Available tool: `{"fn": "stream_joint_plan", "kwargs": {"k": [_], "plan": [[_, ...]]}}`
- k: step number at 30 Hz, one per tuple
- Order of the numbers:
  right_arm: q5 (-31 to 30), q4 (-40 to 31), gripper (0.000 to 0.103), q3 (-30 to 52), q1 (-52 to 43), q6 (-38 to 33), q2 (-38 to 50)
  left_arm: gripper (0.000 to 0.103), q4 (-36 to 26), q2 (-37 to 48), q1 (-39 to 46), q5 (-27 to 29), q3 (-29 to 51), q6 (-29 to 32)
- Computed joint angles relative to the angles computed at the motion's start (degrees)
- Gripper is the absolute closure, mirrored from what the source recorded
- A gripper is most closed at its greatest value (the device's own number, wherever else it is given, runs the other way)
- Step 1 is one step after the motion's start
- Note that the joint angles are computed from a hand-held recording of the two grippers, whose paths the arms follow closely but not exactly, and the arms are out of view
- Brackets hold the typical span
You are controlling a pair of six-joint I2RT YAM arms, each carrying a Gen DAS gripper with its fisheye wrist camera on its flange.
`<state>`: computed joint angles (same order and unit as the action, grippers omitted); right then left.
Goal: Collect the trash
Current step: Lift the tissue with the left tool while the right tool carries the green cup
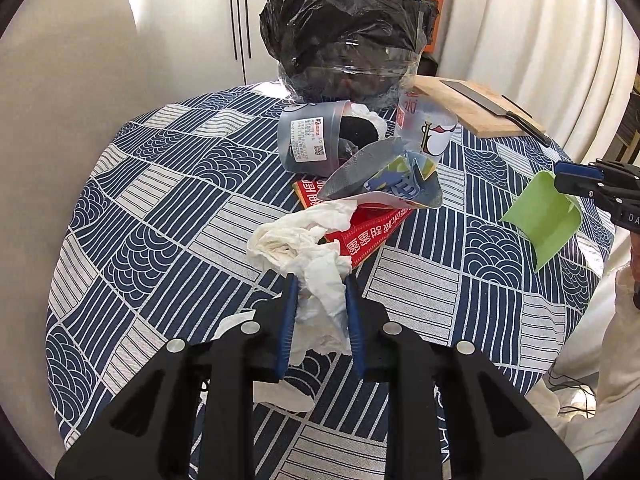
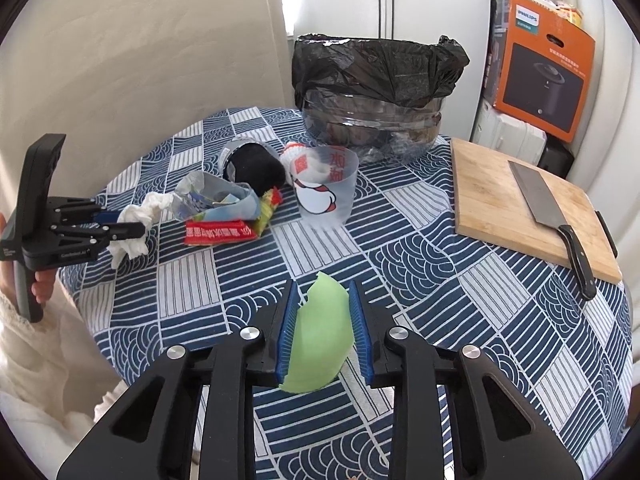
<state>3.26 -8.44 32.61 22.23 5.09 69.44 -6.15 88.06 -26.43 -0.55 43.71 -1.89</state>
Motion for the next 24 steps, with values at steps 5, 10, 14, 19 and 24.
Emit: {"fn": "stream_joint_plan", "kwargs": {"k": [5, 10, 14, 19, 24], "plan": [[-0.68, -1.0, 0.097, 0.4, -0.96, -0.57, -0.22, 0.078, -0.32, -1.61, -0.12, -1.0, -0.43, -0.04], [-6.27, 0.77, 0.019, -1.66, -4.21, 1.37, -2.35, 0.078, -0.53, -1.11, -0.04, -1.11, 0.05, -0.1], [-5.29, 0.19, 0.018, -2.14, -3.06, 1.14, -3.59, 0.078, -0.56, -1.06, 0.02, -1.37, 0.29, -0.12], [-4.07, 1.36, 0.017, -2.62, -1.49, 1.5, -0.84, 0.078, -0.59, -1.83, 0.22, -1.53, 0.26, 0.03], [-2.72, 3.0, 0.034, -2.74, -0.38, 2.12, 3.03, 0.078, -1.1, -2.83, -0.03, -3.19, 0.2, 0.13]]}}
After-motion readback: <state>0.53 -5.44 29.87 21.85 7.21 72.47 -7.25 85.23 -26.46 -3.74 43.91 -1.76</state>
